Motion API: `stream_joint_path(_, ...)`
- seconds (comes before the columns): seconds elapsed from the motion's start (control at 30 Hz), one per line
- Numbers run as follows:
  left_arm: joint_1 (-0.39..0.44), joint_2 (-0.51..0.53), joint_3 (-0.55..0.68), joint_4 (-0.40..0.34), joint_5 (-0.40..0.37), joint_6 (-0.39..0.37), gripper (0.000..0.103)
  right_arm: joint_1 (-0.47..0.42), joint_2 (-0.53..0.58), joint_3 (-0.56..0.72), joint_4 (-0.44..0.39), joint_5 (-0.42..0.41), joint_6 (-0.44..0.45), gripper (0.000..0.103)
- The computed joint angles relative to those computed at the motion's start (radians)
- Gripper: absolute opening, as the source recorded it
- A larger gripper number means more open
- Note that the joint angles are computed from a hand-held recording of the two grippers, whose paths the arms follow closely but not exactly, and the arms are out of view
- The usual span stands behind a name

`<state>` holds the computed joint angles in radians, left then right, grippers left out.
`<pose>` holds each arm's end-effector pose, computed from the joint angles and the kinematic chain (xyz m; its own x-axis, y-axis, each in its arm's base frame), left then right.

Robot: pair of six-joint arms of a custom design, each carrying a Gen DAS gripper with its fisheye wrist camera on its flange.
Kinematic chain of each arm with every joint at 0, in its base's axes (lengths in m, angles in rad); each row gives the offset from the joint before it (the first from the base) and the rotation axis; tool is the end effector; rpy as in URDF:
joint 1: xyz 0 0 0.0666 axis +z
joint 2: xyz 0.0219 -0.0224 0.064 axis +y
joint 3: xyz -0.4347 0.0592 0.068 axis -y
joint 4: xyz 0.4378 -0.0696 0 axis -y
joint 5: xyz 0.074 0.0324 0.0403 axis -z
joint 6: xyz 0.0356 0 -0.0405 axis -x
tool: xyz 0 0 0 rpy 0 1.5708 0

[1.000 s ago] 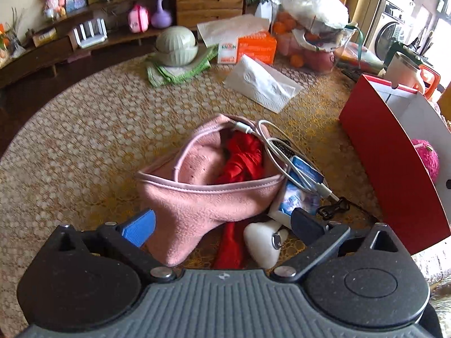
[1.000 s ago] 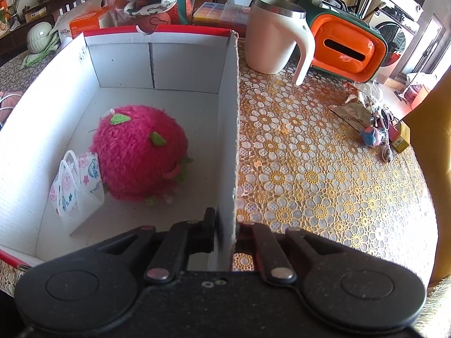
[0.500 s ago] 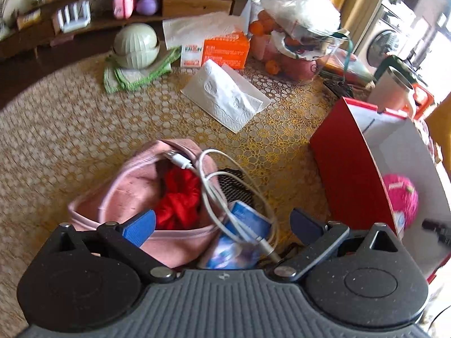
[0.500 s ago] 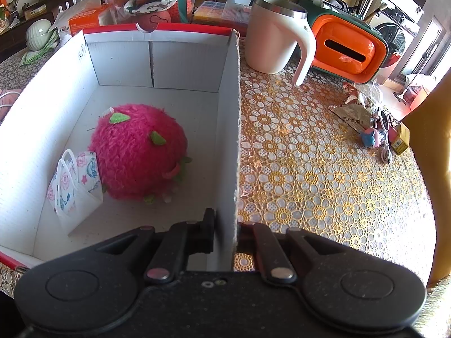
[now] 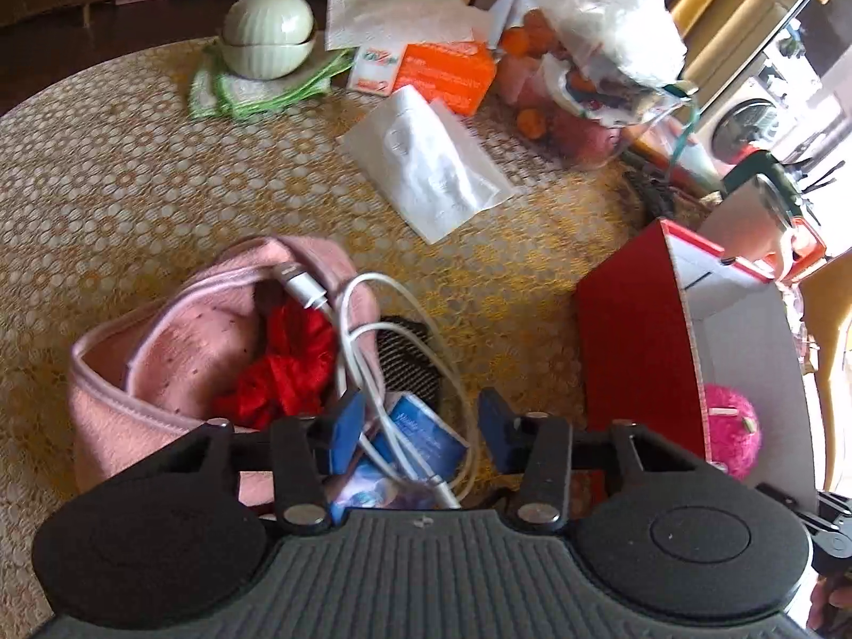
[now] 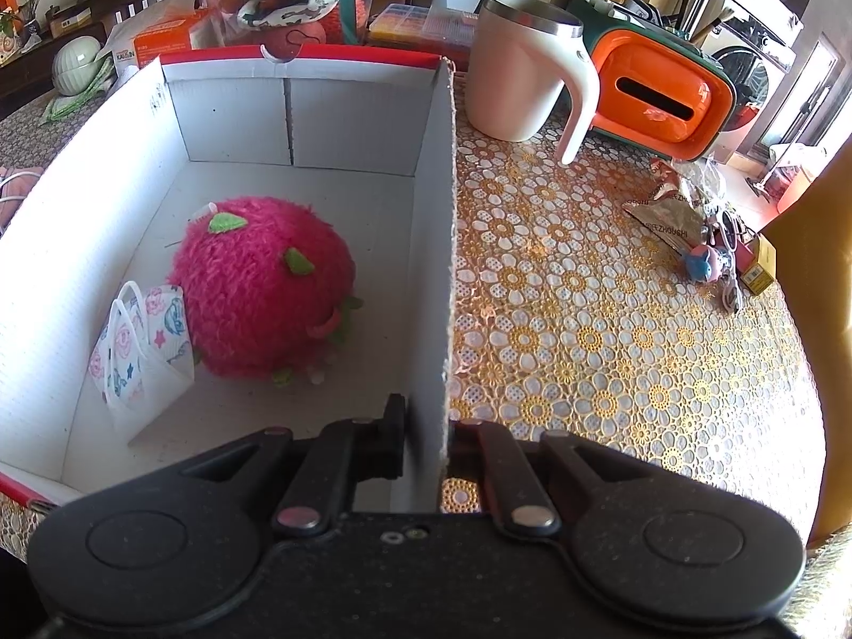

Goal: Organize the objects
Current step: 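Move the left gripper to the white cable and grasp it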

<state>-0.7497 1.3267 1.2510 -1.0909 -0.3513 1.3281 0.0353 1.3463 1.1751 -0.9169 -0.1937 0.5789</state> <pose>0.3458 -0.3058 0.4369 -0.6866 -0.6060 -0.4016 -0.5232 0.7955 -0.3057 0.4727 0.0231 0.3984 -0.6732 -0.5610 -0.4818 -0.5880 0.8012 -0.1112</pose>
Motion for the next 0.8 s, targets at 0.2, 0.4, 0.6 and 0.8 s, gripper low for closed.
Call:
stream_joint_path(0.2, 0.017, 0.039, 0.023, -0.065, 0.006, 0.024, 0.045, 0.000, 0.000, 0.000, 0.001, 0.001, 0.000, 0.008)
stream_joint_path(0.4, 0.025, 0.060, 0.038, -0.121, 0.002, 0.032, 0.044, 0.001, 0.002, 0.003, -0.001, 0.001, 0.003, 0.008)
stream_joint_path(0.6, 0.033, 0.070, 0.035, -0.125, 0.013, 0.065, 0.040, 0.002, 0.003, 0.003, 0.001, 0.002, 0.001, 0.008)
stream_joint_path(0.8, 0.025, 0.081, 0.046, -0.135, -0.013, 0.067, 0.017, 0.002, 0.004, 0.002, 0.001, -0.001, 0.000, 0.008)
